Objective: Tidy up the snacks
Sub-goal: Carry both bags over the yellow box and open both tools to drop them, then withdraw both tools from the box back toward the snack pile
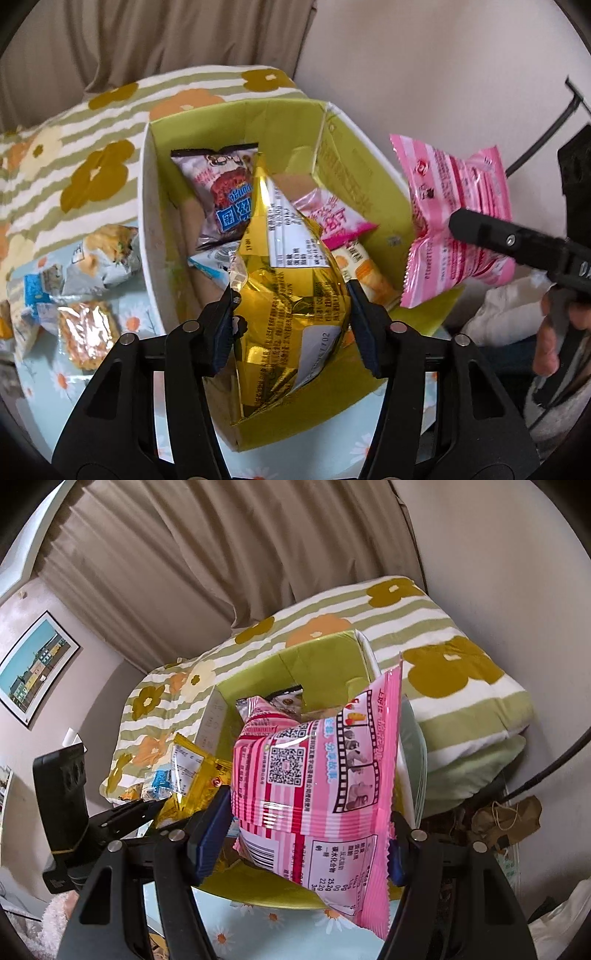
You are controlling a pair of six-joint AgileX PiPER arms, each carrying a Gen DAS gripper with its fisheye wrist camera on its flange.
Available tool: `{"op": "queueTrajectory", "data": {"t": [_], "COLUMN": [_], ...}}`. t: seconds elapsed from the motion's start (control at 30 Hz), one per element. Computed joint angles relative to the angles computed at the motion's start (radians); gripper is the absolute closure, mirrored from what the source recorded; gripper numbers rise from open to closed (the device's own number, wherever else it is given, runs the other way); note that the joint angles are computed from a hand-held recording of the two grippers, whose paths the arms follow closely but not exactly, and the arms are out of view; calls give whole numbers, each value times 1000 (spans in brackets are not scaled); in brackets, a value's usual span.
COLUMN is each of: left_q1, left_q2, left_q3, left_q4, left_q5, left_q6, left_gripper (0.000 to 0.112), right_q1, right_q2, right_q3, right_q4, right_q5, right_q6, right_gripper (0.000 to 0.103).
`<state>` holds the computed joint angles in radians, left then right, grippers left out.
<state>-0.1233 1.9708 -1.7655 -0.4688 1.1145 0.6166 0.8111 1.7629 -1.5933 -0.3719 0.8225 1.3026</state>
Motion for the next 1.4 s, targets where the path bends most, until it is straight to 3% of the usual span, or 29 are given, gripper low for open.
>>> {"op": "queueTrajectory", "data": {"t": [0.03, 0.07, 0.1, 0.5, 1.07, 1.13, 1.17, 1.2, 1.3, 1.4], "left_q1": [-10, -18, -25, 75, 128, 137, 139, 142, 154, 161], "left_q2": [-3, -10, -26, -83, -78, -81, -82, -83, -90, -92], "left_q3": [7, 19, 40, 50, 41, 42, 42, 41, 50, 57], "left_q4": [20, 37, 48, 8, 1, -4, -4, -6, -12, -16], "left_q5": [-5, -14, -33, -21, -34, -37, -39, -40, -44, -44], "left_q6": [-6, -12, -14, 55, 47, 49, 48, 48, 52, 53], "left_gripper": [41, 22, 13, 12, 12, 12, 12, 12, 12, 12], "right_q1": [-2, -4, -3, -20, -104, -93, -84, -72, -26, -8], "right_q2": [-1, -1, 4, 53, 246, 279, 289, 295, 300, 305], "right_q3": [6, 9, 3, -34, -314, -377, -399, -415, -441, -459], "right_q4": [7, 12, 16, 60, 204, 165, 135, 93, -36, -45], "right_q5": [-5, -10, -7, -28, 52, 106, 127, 144, 212, 277], "right_q6": [-1, -3, -4, -43, -233, -217, -210, -200, -175, -196], "right_gripper": [38, 38, 38, 38, 36, 28, 11, 0, 1, 1]}}
